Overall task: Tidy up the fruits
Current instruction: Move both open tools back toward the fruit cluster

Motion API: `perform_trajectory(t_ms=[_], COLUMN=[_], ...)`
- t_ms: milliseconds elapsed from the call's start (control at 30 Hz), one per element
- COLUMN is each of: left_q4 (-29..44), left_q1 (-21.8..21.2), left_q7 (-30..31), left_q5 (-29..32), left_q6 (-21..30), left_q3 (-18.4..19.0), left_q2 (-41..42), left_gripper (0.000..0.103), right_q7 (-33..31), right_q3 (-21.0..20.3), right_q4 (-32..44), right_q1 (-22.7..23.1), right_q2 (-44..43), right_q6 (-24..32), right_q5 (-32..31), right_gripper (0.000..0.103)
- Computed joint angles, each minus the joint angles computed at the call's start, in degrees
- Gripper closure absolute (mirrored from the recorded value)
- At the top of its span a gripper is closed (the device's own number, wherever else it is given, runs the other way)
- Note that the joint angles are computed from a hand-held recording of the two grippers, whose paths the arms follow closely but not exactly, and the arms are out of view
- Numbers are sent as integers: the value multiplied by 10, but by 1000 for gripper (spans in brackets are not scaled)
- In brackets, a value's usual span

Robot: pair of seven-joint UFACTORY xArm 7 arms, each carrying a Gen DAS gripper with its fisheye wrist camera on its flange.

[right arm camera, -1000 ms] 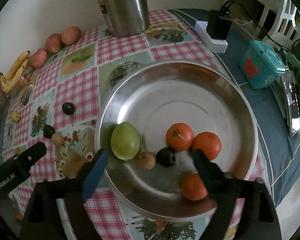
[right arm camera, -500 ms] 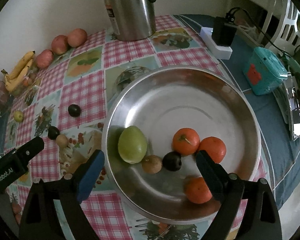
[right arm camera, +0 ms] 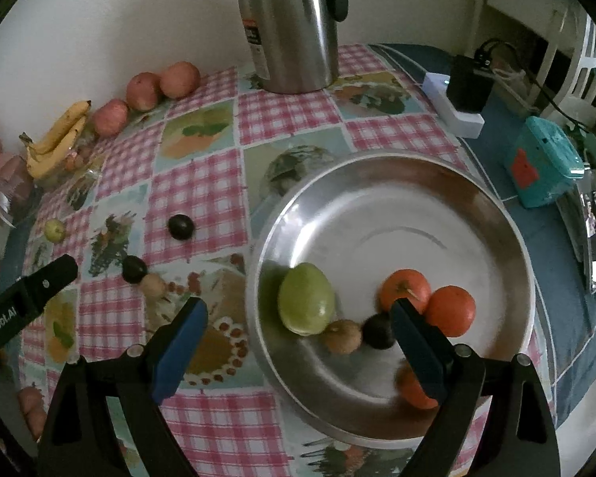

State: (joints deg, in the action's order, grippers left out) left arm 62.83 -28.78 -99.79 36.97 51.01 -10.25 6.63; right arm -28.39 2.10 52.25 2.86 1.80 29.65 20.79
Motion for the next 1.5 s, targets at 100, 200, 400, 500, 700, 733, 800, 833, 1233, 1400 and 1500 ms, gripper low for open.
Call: perform_trajectory(t_ms=[100,200,400,500,700,733,800,833,1233,1400,1500], left_q4=[-25,-48,-102,-127,-160,-162,-168,-169,-181,-168,-152], left_q1=[7,16,43,58,85,88,95,98,121,123,120], left_q7=[-10,-18,-43,-50,-68,-64,-57,-55,-39,-52,-55], left_q5=[-4,-2,3,0,10,7,3,2,-4,17,22], left_q6=[-12,-19,-34,-44,-68,-72,-81,-82,-126,-127,-120], left_q3=[2,0,-7,-12,-21,-21,-21,-22,-21,-22,-21], left_q2=[-19,-38,-83,-103,-126,-127,-128,-129,-128,-122,-109], left_gripper=[0,0,0,0,0,0,0,0,0,0,0], right_q7=[30,50,67,83,108,112,119,123,155,139,131], right_q3=[3,7,18,23,37,39,42,44,55,57,57], right_q4=[-1,3,10,16,40,45,55,59,108,111,114], right_q1=[6,14,31,42,65,69,75,79,94,91,88], right_q2=[-1,0,-3,0,18,23,32,37,89,97,102], right_q6=[-4,5,15,19,33,37,43,45,66,58,61], right_q5=[-29,-49,-59,-73,-88,-90,-93,-93,-109,-96,-90], right_gripper=[10,10,10,10,10,10,10,10,10,10,10])
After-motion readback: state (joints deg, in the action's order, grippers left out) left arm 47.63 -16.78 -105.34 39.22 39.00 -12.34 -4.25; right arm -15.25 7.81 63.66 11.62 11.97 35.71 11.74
